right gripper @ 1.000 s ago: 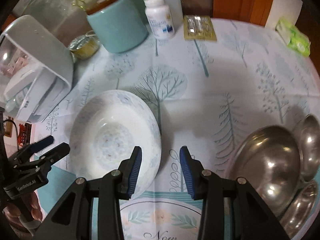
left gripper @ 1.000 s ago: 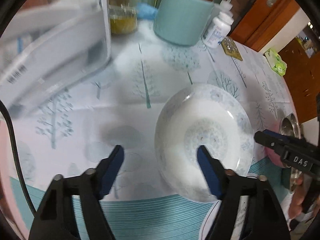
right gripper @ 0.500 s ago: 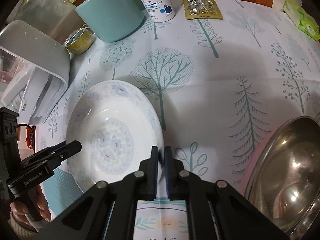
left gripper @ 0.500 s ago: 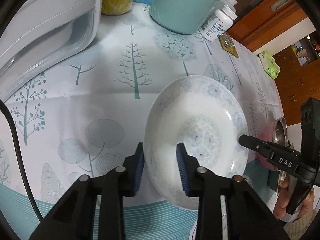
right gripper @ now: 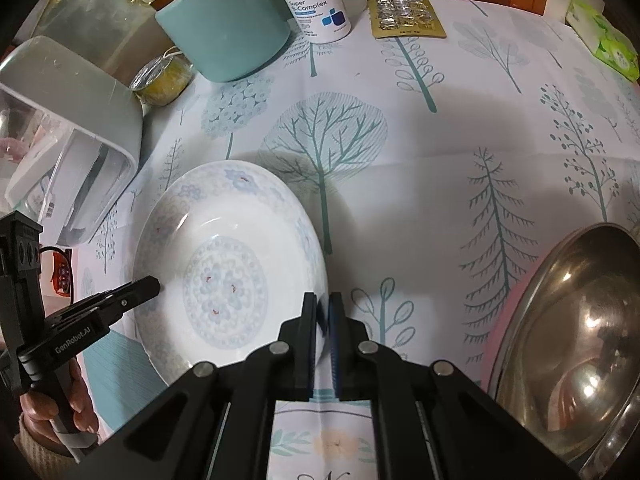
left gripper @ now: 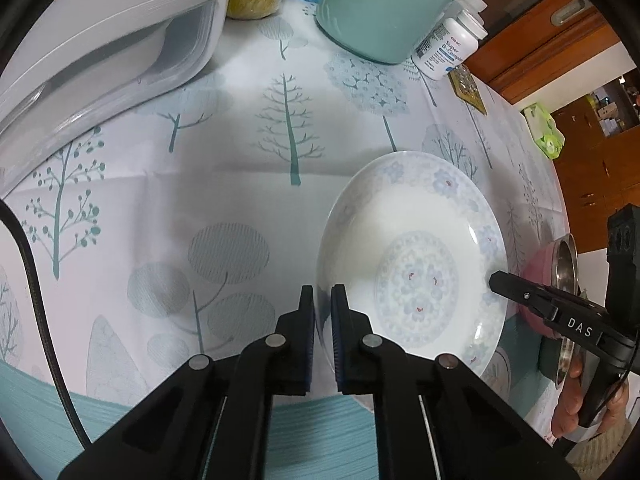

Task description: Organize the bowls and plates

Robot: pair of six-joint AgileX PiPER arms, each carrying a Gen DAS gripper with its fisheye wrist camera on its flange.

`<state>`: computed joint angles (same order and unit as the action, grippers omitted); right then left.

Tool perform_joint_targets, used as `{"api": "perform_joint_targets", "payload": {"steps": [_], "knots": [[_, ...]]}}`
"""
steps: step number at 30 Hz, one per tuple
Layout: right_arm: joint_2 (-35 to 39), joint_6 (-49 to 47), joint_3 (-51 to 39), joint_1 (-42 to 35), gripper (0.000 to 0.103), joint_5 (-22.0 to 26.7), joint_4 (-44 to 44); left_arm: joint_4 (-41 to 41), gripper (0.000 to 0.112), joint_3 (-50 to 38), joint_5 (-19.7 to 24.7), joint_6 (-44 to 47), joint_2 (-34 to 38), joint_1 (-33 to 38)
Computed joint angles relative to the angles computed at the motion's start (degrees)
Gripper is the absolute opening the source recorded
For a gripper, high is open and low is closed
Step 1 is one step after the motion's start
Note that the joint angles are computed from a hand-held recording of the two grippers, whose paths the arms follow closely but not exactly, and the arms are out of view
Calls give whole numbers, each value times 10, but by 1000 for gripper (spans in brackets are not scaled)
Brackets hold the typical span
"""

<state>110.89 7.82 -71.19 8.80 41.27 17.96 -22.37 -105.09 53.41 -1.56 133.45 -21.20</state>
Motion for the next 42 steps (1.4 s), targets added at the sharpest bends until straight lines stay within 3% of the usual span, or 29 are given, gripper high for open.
{"api": "perform_joint_targets", "payload": {"steps": [5, 11, 16, 22, 28, 33, 39, 42], "knots": [[-28, -19, 29, -2, 5, 5, 22, -33, 5, 71, -14, 26, -54, 8], [-115, -21, 90, 7, 5, 25, 31, -47, 5, 196, -24, 37, -172, -2], [-224, -2, 159, 29, 5, 60, 25, -30, 5, 301, -8, 11, -294, -28], [-384, 52, 242, 89, 5, 119, 8, 19, 5, 443, 14, -104, -479, -96], [-531, 129, 307, 180, 5, 165, -6, 96, 6, 560, 16, -305, -649, -222], [-598, 270, 354, 374, 6, 155, -80, 196, 7, 649, 12, -560, -756, -395], [-623, 432, 435, 568, 6, 96, -126, 315, 7, 735, -21, -887, -766, -631], [-617, 507, 474, 648, 6, 59, -139, 330, 7, 776, -61, -994, -752, -713]]}}
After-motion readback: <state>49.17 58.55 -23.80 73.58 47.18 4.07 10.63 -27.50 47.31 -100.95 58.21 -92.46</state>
